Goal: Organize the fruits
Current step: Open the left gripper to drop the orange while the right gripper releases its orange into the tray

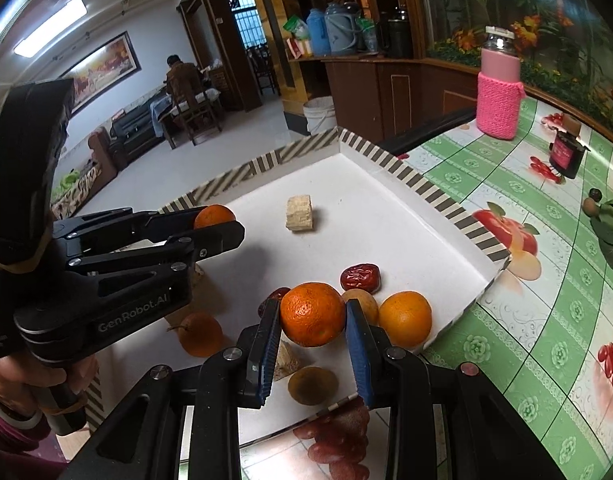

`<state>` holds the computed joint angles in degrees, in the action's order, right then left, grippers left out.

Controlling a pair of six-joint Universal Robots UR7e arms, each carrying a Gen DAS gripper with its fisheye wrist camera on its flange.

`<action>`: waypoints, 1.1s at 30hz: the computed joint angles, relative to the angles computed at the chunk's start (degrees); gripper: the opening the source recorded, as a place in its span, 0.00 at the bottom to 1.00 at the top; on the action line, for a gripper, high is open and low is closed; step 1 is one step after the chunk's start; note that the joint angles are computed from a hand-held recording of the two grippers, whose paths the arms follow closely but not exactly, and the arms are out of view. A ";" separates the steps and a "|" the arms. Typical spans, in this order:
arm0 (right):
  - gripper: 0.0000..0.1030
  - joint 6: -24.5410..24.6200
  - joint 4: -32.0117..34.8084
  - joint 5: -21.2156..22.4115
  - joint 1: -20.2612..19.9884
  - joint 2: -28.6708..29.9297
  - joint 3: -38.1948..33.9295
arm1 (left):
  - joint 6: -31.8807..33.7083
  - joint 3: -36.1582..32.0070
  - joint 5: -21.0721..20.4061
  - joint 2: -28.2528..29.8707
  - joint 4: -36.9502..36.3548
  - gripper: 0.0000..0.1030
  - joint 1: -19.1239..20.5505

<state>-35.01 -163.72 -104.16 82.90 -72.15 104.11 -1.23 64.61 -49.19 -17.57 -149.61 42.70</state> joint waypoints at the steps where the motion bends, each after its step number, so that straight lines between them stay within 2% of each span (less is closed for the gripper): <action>1: 0.30 -0.08 0.40 0.01 -0.04 0.20 -0.23 | -0.41 -0.27 -0.35 0.06 0.57 0.28 0.13; 18: 0.30 -1.67 2.93 -1.13 0.21 1.52 -1.17 | -4.58 -4.73 -0.28 1.61 10.46 0.29 0.84; 21: 0.31 -0.72 3.06 -1.24 -0.03 1.52 -1.35 | -5.47 -4.72 -0.19 1.47 10.77 0.37 0.97; 22: 0.32 -0.65 3.05 -1.35 -0.08 1.37 -1.24 | -5.59 -4.66 -0.06 1.43 10.63 0.47 0.96; 23: 0.33 -0.77 2.88 -1.38 -0.13 1.07 -1.00 | -5.65 -4.51 -0.01 1.35 10.30 0.58 0.97; 24: 0.33 -0.79 2.66 -1.40 -0.15 0.84 -0.77 | -5.61 -4.36 0.01 1.27 9.96 0.60 0.93; 29: 0.33 -0.24 0.68 -0.35 -0.40 -1.55 1.33 | -5.02 -2.60 1.03 0.55 7.13 0.61 0.42; 33: 0.33 0.84 -3.71 2.06 -0.94 -4.45 4.66 | -0.20 2.78 4.10 -0.69 -4.66 0.61 -1.18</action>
